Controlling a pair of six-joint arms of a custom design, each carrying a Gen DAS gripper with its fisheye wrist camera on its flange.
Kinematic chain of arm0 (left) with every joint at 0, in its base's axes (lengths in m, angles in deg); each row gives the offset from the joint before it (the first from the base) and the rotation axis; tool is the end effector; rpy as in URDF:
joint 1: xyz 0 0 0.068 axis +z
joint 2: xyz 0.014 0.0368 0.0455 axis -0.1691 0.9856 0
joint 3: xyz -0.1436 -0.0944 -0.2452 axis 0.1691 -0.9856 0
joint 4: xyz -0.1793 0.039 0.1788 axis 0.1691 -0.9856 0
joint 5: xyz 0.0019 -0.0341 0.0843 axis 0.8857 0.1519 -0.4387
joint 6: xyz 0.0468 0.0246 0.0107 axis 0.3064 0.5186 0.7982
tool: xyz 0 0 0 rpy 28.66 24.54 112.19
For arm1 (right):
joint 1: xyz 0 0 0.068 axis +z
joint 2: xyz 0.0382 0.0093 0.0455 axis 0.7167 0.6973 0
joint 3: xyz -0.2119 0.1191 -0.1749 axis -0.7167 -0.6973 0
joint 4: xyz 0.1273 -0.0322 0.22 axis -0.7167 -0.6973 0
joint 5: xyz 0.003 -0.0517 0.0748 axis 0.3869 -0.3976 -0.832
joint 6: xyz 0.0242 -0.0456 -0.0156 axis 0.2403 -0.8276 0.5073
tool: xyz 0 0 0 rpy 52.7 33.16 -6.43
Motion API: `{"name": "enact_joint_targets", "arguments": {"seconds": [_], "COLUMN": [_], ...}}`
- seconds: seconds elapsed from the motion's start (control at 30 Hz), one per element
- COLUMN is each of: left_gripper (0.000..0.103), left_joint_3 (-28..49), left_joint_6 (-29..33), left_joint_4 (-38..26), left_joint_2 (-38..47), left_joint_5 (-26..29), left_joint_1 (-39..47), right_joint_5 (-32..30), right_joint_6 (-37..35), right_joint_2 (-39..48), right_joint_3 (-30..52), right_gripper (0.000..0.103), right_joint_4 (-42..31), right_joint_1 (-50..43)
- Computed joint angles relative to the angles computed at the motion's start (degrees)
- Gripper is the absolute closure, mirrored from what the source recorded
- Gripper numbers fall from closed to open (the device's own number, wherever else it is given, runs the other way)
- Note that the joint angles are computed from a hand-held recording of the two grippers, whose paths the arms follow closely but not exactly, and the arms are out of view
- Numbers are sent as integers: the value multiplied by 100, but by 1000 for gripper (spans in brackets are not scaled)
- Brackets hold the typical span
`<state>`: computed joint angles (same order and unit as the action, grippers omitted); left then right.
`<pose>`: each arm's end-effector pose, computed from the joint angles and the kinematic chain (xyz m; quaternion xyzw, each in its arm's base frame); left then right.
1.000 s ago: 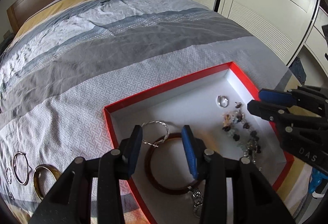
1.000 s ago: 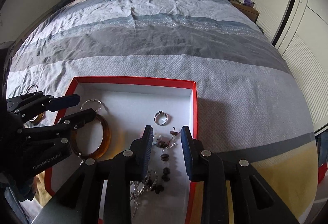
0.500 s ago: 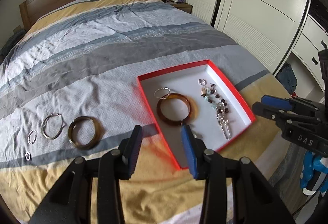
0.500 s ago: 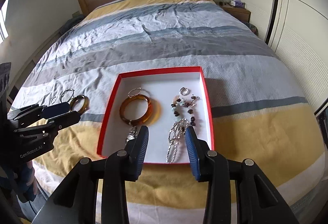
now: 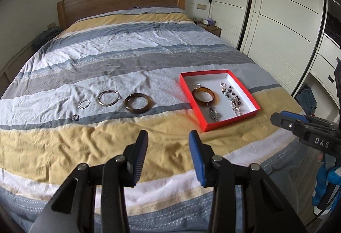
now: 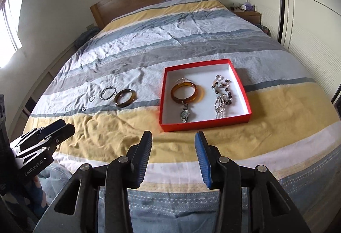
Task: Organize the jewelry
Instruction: 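Lift both open tools out of the box toward the remaining jewelry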
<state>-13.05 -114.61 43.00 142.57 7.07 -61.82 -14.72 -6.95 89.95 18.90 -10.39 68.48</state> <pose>0.1915 -0.2258 0.2306 0.1556 0.9098 -0.0877 0.3745 0.1524 0.0575 0.2313 0.0762 0.9271 0.0882 0.3562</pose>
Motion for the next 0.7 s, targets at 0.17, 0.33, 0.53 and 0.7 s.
{"name": "enact_joint_targets", "arguments": {"seconds": [0.17, 0.33, 0.53, 0.7], "left_gripper": [65, 65, 65, 65], "left_joint_3": [-798, -1350, -1469, -1314], "left_joint_6": [-359, -743, -767, -448], "left_joint_4": [-573, -1280, -2358, -2901], "left_joint_2": [-1177, -2440, -3915, -4675], "left_joint_5": [-270, -607, -508, -188], "left_joint_1": [1, 184, 907, 1706], "right_joint_5": [1336, 2391, 3435, 3954], "right_joint_6": [1185, 2157, 3020, 3300], "right_joint_2": [-117, 33, 259, 400], "right_joint_3": [292, 735, 1430, 1837], "right_gripper": [61, 57, 56, 56], "right_joint_4": [-531, -1189, -2078, -2420], "right_joint_1": [1977, 3532, 4892, 5537]}}
